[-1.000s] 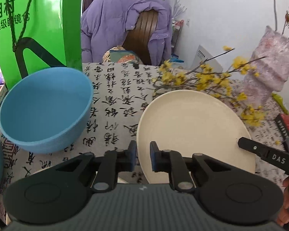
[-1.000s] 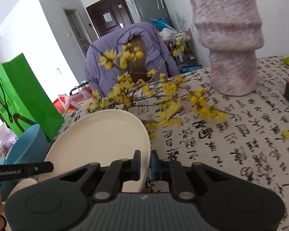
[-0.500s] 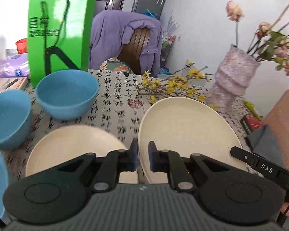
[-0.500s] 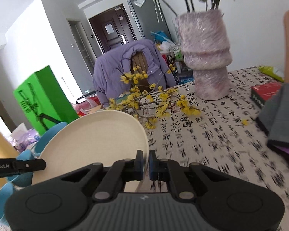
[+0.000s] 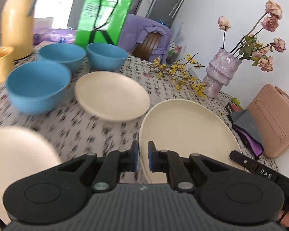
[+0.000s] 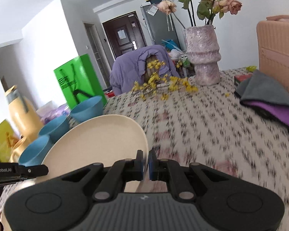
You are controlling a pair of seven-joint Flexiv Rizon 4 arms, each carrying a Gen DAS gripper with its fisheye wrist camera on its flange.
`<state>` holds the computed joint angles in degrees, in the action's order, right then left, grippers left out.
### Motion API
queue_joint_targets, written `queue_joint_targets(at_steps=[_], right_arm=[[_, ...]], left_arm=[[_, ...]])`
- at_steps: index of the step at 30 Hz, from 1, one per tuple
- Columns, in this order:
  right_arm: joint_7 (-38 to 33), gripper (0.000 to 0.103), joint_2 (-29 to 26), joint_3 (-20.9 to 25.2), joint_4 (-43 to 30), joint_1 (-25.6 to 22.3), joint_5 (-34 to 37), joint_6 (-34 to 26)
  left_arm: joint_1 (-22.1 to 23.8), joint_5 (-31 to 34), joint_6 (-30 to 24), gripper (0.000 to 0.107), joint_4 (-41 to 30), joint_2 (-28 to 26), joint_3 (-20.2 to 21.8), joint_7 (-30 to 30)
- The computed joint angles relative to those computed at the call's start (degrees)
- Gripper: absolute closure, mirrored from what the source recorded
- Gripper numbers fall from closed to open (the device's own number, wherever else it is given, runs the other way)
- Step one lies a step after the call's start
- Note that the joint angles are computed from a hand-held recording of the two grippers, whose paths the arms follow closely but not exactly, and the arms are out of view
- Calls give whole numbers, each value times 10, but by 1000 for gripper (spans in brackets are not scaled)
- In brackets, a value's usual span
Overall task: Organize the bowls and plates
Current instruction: 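Carry the second plate with both grippers and lower it onto the first plate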
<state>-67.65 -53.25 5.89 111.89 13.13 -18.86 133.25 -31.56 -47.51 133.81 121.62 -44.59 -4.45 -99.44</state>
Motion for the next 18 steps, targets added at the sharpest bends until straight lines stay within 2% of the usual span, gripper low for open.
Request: queue_joint_targets(at_steps=[4, 6, 9, 13, 18], right_arm=[[3, 97, 9, 18, 73, -15, 1, 48], [-7, 97, 11, 16, 106, -4, 19, 76], [-31, 97, 12, 9, 143, 22, 56, 107], [-50, 97, 8, 9, 171, 38, 77, 131], [-55, 97, 11, 12, 180, 46, 88, 138]], left_arm=[[-30, -11, 42, 97, 58, 6, -12, -32], [-49, -35, 53, 97, 76, 4, -19, -39], [-52, -32, 63, 97, 105, 1, -35, -85], [-58, -18, 76, 97, 129, -1, -35, -122], [-78, -33, 102, 97, 140, 1, -27, -124]])
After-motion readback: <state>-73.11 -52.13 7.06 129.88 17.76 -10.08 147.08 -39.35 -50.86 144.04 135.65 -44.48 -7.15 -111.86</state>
